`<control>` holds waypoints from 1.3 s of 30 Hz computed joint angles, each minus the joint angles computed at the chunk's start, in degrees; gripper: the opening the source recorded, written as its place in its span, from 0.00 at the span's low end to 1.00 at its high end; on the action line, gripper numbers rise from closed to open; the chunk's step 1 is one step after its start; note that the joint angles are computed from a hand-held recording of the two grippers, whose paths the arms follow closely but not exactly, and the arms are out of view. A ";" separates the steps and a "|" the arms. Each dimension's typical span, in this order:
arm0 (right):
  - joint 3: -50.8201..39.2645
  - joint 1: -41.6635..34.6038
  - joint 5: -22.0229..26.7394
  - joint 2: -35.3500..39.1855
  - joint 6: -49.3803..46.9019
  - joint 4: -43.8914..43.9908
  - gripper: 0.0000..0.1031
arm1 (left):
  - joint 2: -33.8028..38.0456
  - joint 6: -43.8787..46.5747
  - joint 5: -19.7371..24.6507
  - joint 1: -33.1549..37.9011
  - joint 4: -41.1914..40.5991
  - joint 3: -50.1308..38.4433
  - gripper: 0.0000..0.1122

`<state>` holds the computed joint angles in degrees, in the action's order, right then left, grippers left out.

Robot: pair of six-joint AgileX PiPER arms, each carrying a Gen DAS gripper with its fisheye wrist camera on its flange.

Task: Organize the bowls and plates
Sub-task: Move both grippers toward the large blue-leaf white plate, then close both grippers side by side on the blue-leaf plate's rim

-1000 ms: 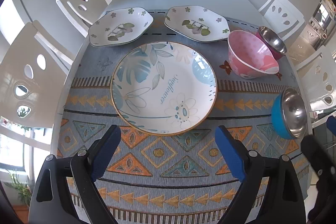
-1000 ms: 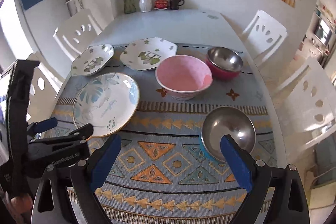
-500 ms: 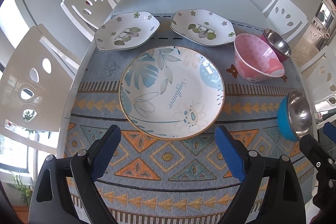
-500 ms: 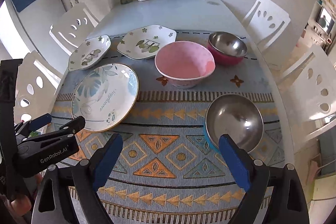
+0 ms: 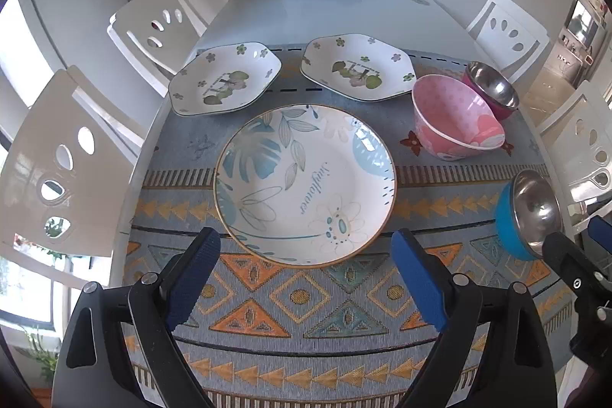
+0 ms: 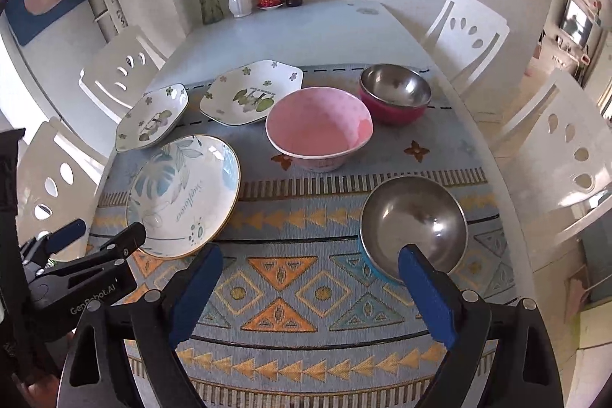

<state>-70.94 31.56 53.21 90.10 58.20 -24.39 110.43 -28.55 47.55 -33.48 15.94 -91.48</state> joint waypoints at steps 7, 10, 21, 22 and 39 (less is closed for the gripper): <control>-0.35 0.46 -1.40 0.10 -1.32 0.49 0.90 | -0.43 -0.23 0.24 0.42 0.14 0.25 0.80; -1.38 1.15 -0.91 1.00 -2.75 0.63 0.90 | -0.92 -0.35 -0.37 0.95 0.02 0.84 0.80; -1.34 0.91 -7.43 0.29 -4.72 2.67 0.90 | -1.52 1.82 -0.60 4.33 1.64 1.40 0.80; -1.69 0.46 -8.04 0.57 -5.81 3.86 0.90 | -1.54 4.24 -1.17 5.76 -0.62 1.45 0.80; -17.39 -7.86 -8.49 20.68 -28.15 25.65 0.90 | 18.17 24.54 9.41 19.42 -18.44 -17.94 0.80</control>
